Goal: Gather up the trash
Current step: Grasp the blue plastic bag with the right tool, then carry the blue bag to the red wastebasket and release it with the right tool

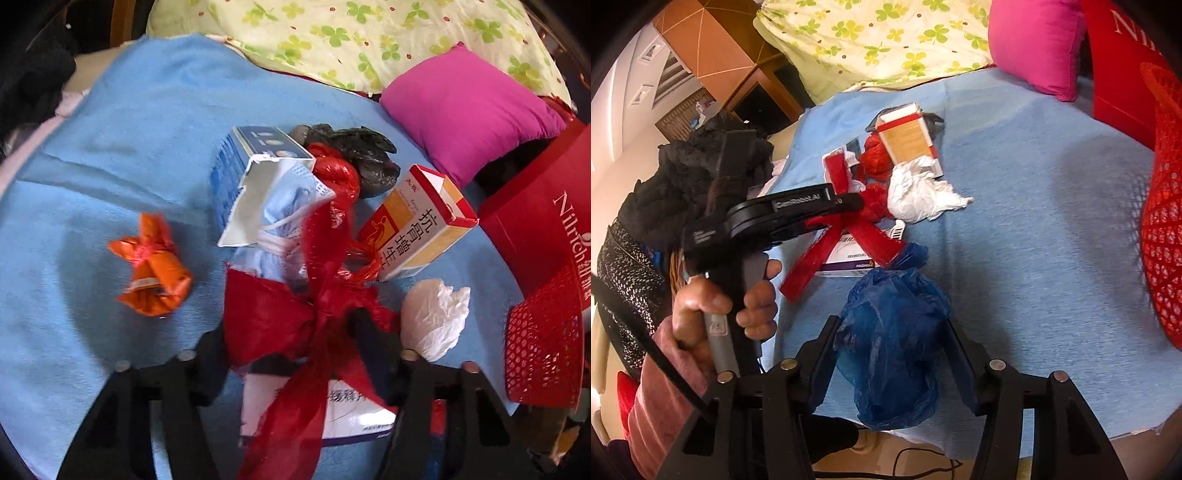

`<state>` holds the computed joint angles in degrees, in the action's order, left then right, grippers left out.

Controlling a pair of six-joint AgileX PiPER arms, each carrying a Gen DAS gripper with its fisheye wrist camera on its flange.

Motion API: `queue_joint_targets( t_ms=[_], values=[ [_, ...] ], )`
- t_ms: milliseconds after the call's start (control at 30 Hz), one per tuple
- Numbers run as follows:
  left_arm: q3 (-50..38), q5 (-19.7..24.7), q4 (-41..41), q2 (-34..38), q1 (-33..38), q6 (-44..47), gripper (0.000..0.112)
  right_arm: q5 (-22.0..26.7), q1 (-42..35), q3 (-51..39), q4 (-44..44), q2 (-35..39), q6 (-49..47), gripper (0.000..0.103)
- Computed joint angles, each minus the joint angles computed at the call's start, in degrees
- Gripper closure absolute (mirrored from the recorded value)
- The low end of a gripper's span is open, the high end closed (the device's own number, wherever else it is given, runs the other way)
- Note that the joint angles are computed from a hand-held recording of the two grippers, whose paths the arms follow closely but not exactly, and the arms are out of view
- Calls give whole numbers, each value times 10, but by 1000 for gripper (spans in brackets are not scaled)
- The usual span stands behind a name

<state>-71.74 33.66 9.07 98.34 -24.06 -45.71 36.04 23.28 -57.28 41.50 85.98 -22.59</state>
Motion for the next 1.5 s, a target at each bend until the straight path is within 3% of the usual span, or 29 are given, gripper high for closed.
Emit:
queue_joint_targets(
  t_ms=[67, 333, 500, 700, 933, 1100, 1200, 1367, 1500],
  values=[
    [6, -24, -28, -4, 4, 25, 74, -3, -5, 4, 2, -6, -4, 44],
    [6, -10, 93, -24, -44, -64, 100, -22, -33, 38, 66, -54, -69, 44],
    [26, 2, 169, -72, -86, -119, 100, -58, -42, 69, 142, -102, -151, 44],
    [81, -28, 250, -144, -120, -169, 101, -91, -61, 116, 242, -179, -261, 44],
    [64, 48, 452, -179, -234, -315, 101, -104, -113, 147, 318, -254, -348, 44],
    [-26, 71, 486, -143, -306, -323, 101, -60, -226, 175, 396, -304, -426, 44],
    [-107, 70, 454, -88, -324, -271, 100, -6, -326, 180, 423, -318, -445, 44],
    [-289, 90, 372, 28, -352, -138, 100, 125, -539, 184, 449, -301, -461, 44],
    [-460, 125, 298, 137, -358, -38, 99, 179, -624, 172, 448, -259, -464, 43]
  ],
)
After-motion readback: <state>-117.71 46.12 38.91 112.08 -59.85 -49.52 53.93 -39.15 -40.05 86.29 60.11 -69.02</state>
